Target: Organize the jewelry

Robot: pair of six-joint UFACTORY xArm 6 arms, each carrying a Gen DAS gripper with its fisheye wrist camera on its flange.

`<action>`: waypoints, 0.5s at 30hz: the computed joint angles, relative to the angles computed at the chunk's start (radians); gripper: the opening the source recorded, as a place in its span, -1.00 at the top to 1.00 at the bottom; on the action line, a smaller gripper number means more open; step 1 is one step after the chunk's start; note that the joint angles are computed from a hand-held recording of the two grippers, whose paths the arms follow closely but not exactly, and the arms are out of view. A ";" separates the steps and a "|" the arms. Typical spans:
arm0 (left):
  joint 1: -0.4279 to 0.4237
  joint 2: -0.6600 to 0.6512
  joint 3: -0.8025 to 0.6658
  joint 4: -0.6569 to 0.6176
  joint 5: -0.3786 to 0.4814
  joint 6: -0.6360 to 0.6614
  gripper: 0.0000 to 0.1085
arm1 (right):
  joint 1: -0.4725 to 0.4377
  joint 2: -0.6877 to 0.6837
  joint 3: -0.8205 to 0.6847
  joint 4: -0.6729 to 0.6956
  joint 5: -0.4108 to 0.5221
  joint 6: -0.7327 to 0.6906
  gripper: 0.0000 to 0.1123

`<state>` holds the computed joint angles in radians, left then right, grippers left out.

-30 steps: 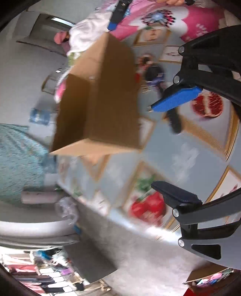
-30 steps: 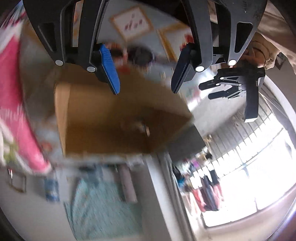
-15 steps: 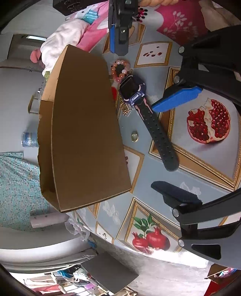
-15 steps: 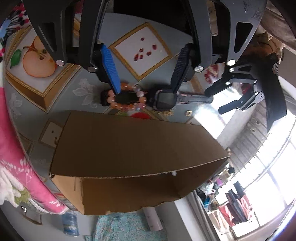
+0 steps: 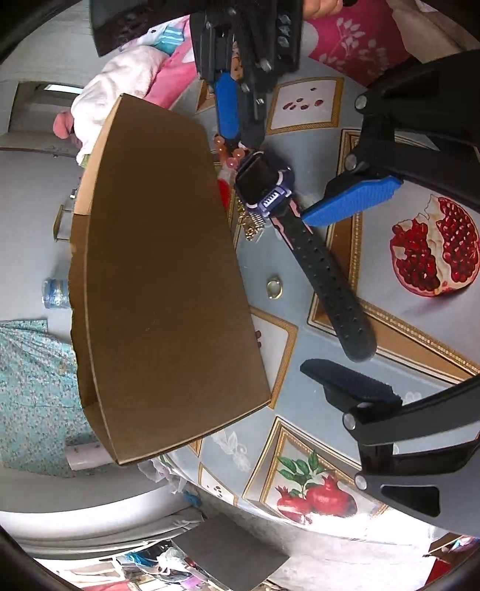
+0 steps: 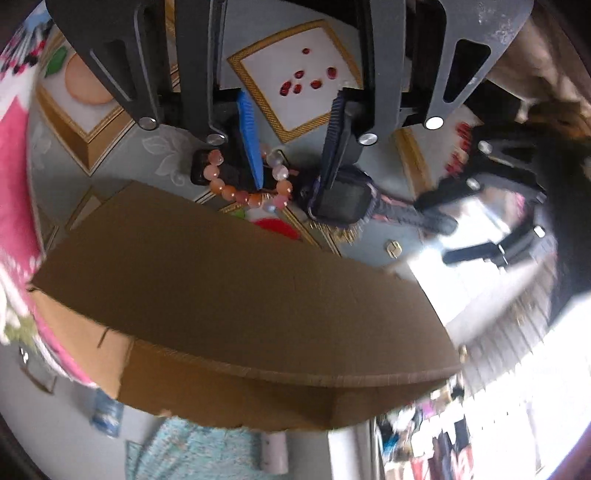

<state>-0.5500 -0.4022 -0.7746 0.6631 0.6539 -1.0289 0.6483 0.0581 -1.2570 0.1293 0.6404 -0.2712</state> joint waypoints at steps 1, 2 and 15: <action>0.002 0.002 0.000 -0.006 -0.002 0.003 -0.29 | 0.001 0.001 0.003 -0.028 0.000 0.017 0.79; 0.006 0.005 0.001 -0.016 -0.005 0.010 -0.28 | -0.002 0.000 0.007 -0.032 0.001 0.020 0.87; 0.004 -0.014 0.028 -0.002 -0.004 -0.006 -0.25 | -0.105 0.002 -0.001 -0.303 -0.069 0.314 0.87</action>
